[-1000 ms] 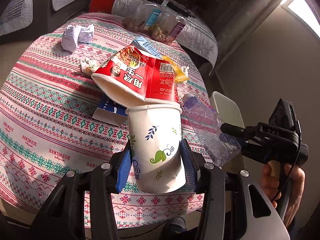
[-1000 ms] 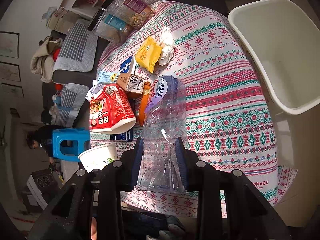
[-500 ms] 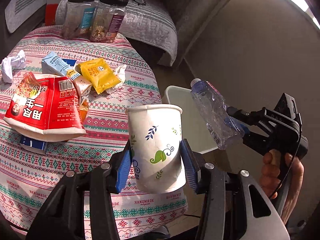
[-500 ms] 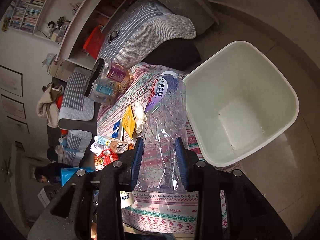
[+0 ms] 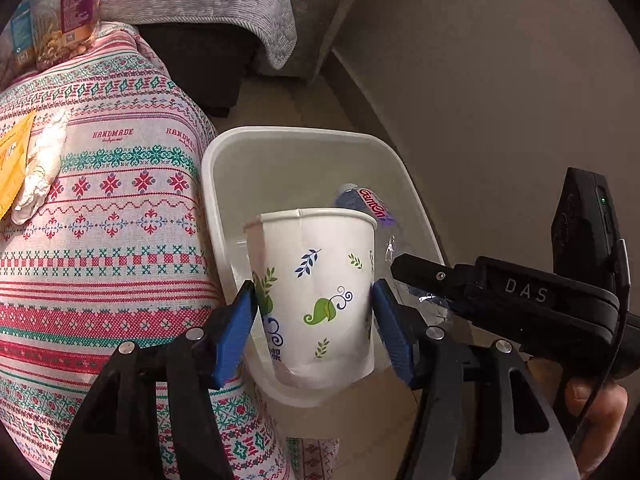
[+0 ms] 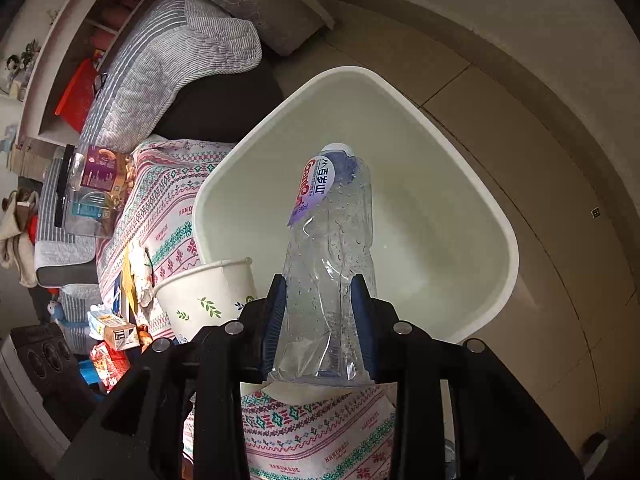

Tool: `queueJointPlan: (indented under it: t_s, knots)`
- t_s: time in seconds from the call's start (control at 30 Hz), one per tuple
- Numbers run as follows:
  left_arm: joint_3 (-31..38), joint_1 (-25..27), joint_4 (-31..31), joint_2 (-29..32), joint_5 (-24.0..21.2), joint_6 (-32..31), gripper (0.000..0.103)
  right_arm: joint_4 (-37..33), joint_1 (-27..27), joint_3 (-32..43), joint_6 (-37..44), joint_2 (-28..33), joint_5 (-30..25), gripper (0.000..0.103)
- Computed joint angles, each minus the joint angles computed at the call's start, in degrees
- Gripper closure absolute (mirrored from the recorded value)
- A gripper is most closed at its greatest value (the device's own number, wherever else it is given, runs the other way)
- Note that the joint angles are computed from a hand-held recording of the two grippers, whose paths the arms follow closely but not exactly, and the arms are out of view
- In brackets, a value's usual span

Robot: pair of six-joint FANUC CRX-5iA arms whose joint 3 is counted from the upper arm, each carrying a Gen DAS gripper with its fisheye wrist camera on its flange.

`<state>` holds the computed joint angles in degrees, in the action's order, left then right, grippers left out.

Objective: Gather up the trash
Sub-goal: 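Carry cup and bottle to the white bin and open both tools, then grasp the red noodle bag with the left tool while the right tool grasps the milk carton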

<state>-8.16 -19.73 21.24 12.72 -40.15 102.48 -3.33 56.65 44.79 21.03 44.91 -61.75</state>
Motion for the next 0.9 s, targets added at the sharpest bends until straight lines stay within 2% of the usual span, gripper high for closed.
queueJointPlan:
  t_s: [0.07, 0.13, 0.23, 0.3, 0.4, 0.47, 0.53, 0.67, 0.77, 0.83, 0.9]
  knots:
    - [-1.24, 0.12, 2.64, 0.24, 1.30, -2.00, 0.039, -0.45, 0.00, 1.06, -1.12, 0.60, -1.24, 0.068]
    - [-1.45, 0.06, 2.06, 0.06, 1.68, -0.72, 0.028, 1.06, 0.44, 0.94, -2.75, 0.17, -1.20, 0.061]
    - [-2.56, 0.38, 0.67, -1.96, 1.45, -0.63, 0.027, 5.48, 2.00, -0.03, -3.29, -1.17, 0.48, 0.050]
    - [-3.11, 0.63, -1.37, -3.93, 0.81, -0.23, 0.027, 8.13, 3.20, 0.43, -2.77, -1.40, 0.42, 0.050]
    - [-5.13, 1.83, -1.89, -7.80, -0.56, -0.20, 0.027, 11.68, 5.01, -2.16, -3.11, -3.47, 3.75, 0.049]
    - [-5.93, 3.11, -4.05, -10.78, -2.69, 1.09, 0.027, 14.35, 6.32, -4.76, -3.79, -5.33, 6.85, 0.048]
    - [-7.76, 4.89, -5.66, -15.07, -4.51, 1.30, 0.027, 17.14, 7.72, -6.49, -3.88, -6.75, 9.51, 0.041]
    - [-8.90, 10.26, -11.19, -22.14, -11.52, 2.57, 0.027, 20.98, 10.33, -2.46, 0.30, -5.14, 10.30, 0.035]
    - [-10.69, 16.26, -14.46, -28.57, -16.49, 2.60, 0.027, 18.57, 11.64, 3.58, 4.69, -2.28, 9.86, 0.032]
    - [-11.78, 20.25, -15.78, -32.45, -19.14, 2.51, 0.027, 13.67, 12.06, 8.49, 8.43, -0.08, 10.18, 0.032]
    - [-14.01, 24.82, -15.73, -35.61, -19.54, 0.48, 0.026, 7.69, 12.55, 15.52, 13.07, 3.00, 8.81, 0.031]
